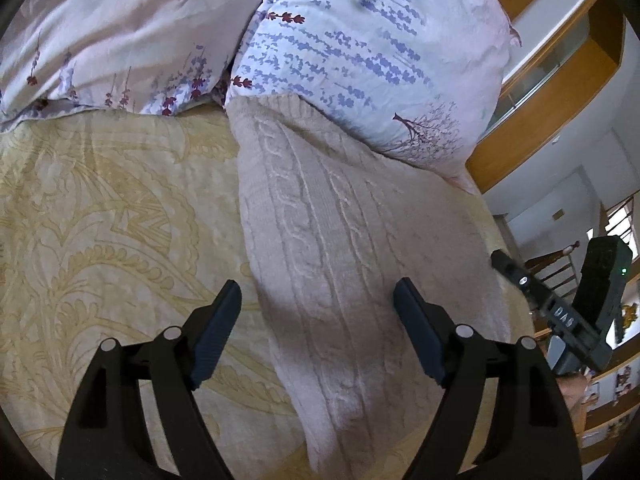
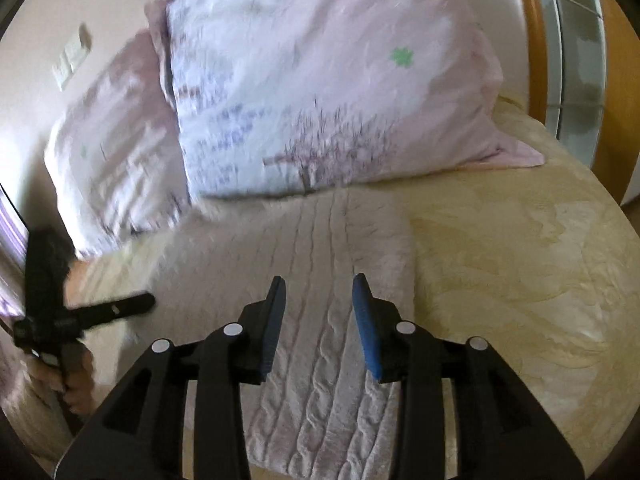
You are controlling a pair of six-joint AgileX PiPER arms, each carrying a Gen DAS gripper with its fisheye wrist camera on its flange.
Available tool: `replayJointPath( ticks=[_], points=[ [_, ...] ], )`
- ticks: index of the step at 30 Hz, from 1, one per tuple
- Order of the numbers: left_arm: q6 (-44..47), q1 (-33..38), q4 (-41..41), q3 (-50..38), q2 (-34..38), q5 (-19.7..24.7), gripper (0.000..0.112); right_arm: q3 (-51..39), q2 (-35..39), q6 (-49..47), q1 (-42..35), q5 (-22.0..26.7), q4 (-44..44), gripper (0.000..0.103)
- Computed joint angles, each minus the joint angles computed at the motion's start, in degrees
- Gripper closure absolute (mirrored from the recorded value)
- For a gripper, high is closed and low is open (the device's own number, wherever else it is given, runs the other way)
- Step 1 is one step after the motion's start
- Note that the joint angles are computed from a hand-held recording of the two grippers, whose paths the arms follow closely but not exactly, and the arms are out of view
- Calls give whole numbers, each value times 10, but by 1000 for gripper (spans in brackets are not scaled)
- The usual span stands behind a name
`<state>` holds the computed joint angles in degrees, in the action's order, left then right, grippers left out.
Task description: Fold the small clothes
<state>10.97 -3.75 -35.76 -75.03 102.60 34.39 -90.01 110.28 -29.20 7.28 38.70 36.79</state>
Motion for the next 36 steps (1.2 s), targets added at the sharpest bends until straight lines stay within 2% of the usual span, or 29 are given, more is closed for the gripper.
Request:
replayJointPath(
  ticks=[1, 2, 3, 5, 7, 11, 12, 13, 15, 17, 23, 26, 36],
  points=[
    [-8, -3, 9, 0, 0, -3, 32, -6, 17, 24, 11, 1, -37, 59],
    [-14, -5, 17, -1, 2, -4, 29, 11, 12, 28, 16, -19, -51, 58],
    [-19, -5, 22, -5, 5, -1, 28, 31, 5, 15, 19, -45, -42, 58],
    [-21, -2, 16, -8, 12, 3, 26, 45, -1, -6, 13, -51, -15, 57],
    [-16, 1, 4, -8, 14, 7, 26, 47, 0, -29, -2, -34, 22, 57],
    [-18, 0, 12, -4, 5, 7, 25, 11, 15, -40, -47, 53, 97, 54],
    [-18, 0, 14, -6, 5, 9, 25, 6, 18, -41, -58, 70, 124, 48],
    [-22, -1, 18, -10, 6, 11, 25, 3, 20, -42, -70, 85, 151, 37],
    [-27, -2, 22, -15, 9, 14, 24, -1, 22, -31, -89, 93, 178, 21],
    [-32, -4, 28, -20, 11, 18, 22, -21, 33, -9, -101, 104, 179, 20],
    [-35, -12, 40, -37, 21, 19, 22, -112, 105, 76, -122, 178, 165, 19],
    [-41, -18, 51, -42, 26, 16, 22, -134, 131, 87, -123, 199, 168, 19],
    [-41, -26, 41, -87, 66, 29, 21, -178, 164, 73, -109, 225, 174, 20]
  ],
)
